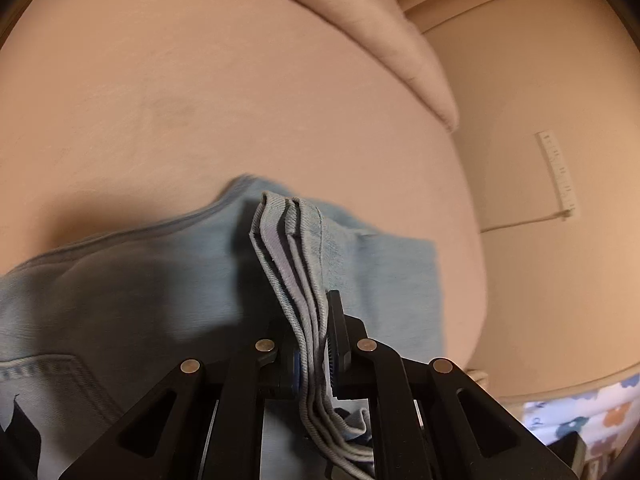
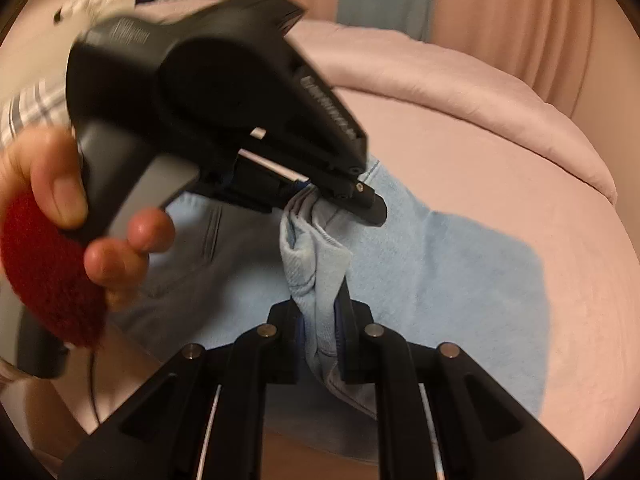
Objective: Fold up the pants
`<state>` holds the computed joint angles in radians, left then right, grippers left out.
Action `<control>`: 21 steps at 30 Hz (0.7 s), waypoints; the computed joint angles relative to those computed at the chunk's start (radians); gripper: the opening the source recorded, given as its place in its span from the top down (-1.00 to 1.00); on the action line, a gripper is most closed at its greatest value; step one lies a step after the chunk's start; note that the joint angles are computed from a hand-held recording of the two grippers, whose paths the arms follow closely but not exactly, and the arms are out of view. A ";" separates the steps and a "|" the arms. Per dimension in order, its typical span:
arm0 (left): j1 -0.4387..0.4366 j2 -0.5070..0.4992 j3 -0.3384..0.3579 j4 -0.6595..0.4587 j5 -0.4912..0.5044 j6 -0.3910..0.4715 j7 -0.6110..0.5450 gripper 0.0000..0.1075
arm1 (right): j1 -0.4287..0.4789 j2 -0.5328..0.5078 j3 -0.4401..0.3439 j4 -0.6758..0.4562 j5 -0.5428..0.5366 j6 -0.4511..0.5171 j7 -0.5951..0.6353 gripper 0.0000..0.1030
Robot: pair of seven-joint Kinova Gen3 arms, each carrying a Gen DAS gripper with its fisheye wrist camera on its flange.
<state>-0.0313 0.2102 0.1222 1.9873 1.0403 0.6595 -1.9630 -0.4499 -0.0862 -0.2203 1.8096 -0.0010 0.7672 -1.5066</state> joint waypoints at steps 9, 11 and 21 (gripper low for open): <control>0.003 -0.006 0.008 0.009 -0.004 -0.037 -0.001 0.87 | -0.009 0.051 -0.009 -0.024 0.025 0.003 -0.008 0.70; -0.001 -0.021 0.013 0.018 0.022 -0.052 -0.013 0.87 | -0.020 0.052 -0.008 -0.029 0.039 -0.002 -0.018 0.71; 0.015 -0.028 -0.006 0.046 -0.059 -0.084 0.059 0.87 | -0.047 0.099 -0.010 -0.038 0.007 -0.019 0.025 0.63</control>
<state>-0.0159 0.1826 0.1162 2.0337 0.9812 0.5753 -1.9044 -0.4968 0.0125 -0.2303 1.7719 0.0064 0.7482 -1.4816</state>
